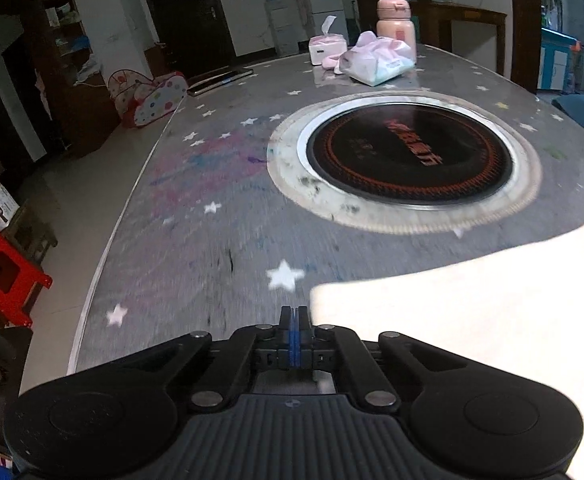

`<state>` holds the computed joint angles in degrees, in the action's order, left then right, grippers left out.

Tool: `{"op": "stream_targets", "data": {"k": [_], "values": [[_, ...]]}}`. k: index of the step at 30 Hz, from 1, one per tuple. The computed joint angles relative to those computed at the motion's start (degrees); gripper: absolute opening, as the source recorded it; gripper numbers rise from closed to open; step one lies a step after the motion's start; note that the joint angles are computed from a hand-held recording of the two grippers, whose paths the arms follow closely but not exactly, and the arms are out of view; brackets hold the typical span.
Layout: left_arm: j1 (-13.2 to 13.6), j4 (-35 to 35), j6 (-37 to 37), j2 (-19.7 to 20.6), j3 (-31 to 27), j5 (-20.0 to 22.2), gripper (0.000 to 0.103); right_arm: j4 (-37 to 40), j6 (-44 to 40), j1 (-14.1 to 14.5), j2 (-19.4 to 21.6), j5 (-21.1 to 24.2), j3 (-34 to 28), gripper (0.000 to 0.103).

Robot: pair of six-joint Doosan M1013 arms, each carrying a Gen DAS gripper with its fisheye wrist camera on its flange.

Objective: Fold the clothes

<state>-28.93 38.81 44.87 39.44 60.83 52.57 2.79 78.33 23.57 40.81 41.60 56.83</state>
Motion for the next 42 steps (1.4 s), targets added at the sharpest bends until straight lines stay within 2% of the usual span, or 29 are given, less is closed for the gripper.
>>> {"op": "stream_targets", "data": {"k": [3,5,9,12,18,23,25,27,31,32,33,38,42], "values": [[0.23,0.96,-0.10,1.35,-1.93,0.64,0.001,-3.67,2.51,0.06,2.36,1.35,-3.89,0.003],[0.41,-0.08,-0.29,1.01,-1.71,-0.42,0.001,-5.46,3.93,0.02,3.76,2.63,-6.15,0.005],[0.17,-1.83,-0.29,-1.32,1.15,-3.70,0.005,-2.67,1.43,-0.61,1.89,0.40,-3.72,0.009],[-0.52,-3.91,1.51,-3.25,3.66,-5.59,0.005,2.83,-5.34,-0.90,-1.17,-0.95,0.32,0.011],[-2.53,-7.56,2.86,-7.16,9.80,-10.32,0.006,16.17,-23.75,-0.27,-7.24,1.70,8.36,0.012],[-3.94,-7.04,2.54,-8.47,12.66,-11.90,0.008,24.26,-35.67,0.98,-10.88,5.69,13.76,0.026],[-4.20,-6.79,1.66,-8.61,13.19,-12.19,0.011,25.07,-37.67,1.72,-11.80,6.67,15.57,0.032],[-4.33,-6.18,0.55,-8.69,13.62,-12.61,0.012,25.11,-38.61,2.41,-12.44,7.22,17.05,0.033],[-4.60,-3.97,-1.83,-9.07,14.76,-13.68,0.012,20.40,-35.06,3.99,-13.94,1.19,21.25,0.029],[-4.63,-3.55,-2.30,-9.16,15.01,-13.92,0.013,20.43,-34.37,4.05,-14.18,0.49,21.77,0.023],[-4.66,-3.13,-2.77,-9.24,15.26,-14.15,0.014,20.52,-34.08,4.06,-14.44,0.36,22.07,0.009],[-4.74,-1.66,-4.93,-9.41,15.88,-14.73,0.017,20.67,-33.10,3.39,-16.50,0.12,24.12,0.005],[-4.84,-0.23,-6.35,-9.39,16.12,-14.75,0.020,20.21,-32.49,2.69,-17.89,1.65,26.04,0.005]]}}
